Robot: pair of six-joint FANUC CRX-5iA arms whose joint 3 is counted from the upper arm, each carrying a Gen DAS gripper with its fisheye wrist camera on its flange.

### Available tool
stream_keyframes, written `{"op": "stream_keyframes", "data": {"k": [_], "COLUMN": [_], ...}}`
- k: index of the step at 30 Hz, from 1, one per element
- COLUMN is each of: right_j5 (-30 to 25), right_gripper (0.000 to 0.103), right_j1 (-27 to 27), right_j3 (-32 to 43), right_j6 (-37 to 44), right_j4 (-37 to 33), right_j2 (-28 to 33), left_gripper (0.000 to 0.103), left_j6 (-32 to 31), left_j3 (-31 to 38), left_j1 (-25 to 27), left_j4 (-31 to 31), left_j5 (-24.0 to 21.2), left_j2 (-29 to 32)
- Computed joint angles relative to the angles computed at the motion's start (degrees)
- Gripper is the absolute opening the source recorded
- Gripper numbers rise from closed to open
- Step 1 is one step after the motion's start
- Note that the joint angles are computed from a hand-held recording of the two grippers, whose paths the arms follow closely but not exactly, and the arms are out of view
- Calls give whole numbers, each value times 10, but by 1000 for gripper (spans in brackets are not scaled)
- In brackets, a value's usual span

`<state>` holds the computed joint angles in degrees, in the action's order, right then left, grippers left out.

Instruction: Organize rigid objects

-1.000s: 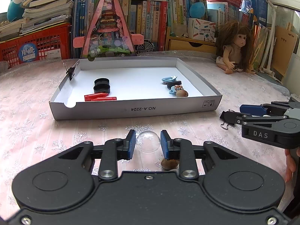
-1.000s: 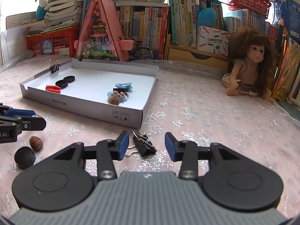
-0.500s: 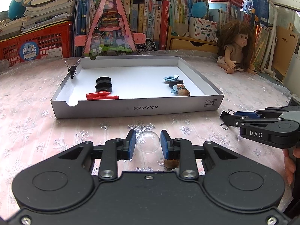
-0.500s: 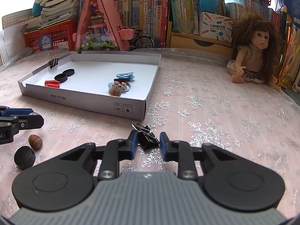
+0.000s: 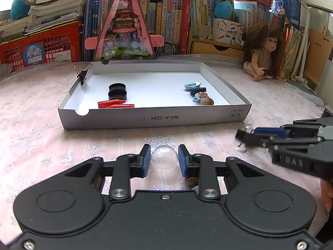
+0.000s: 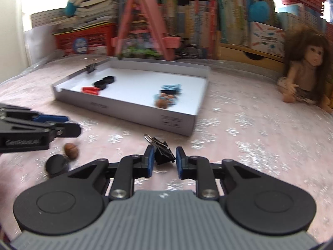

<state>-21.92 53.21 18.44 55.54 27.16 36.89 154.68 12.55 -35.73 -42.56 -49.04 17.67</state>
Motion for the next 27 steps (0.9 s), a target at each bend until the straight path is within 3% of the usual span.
{"op": "stream_keyframes", "data": {"k": [2,3,7,13,17,21,24,27], "right_j5": [-4,-7,-2,-12,-25,-84,-68,-44], "right_gripper": [28,38,51,55,56,57,57,62], "right_j1": [2,3,8,4,-2,-1,-5,-3], "right_j3": [20,23,4,-22,-40,-30,-36,-28], "right_j6": [110,131,129,57,-53,-167,-188,-143], "right_j4": [-91,-105,-71,33,137,230,213,128], "right_j2": [-2,-3,-10,-12,-8,11,4,-6], "left_gripper": [27,27,27,27,27,27,27,27], "left_j6": [0,1,2,7,8,10,13,17], "left_j3": [-1,-2,-5,-8,-9,-10,-12,-11], "left_j1": [0,0,1,2,2,3,3,3], "left_j4": [0,0,-1,0,0,0,-2,-4], "left_j5": [-2,-2,-3,-3,-3,-2,-2,-5], "left_j2": [-1,-1,-4,-5,-5,-5,-7,-6]}}
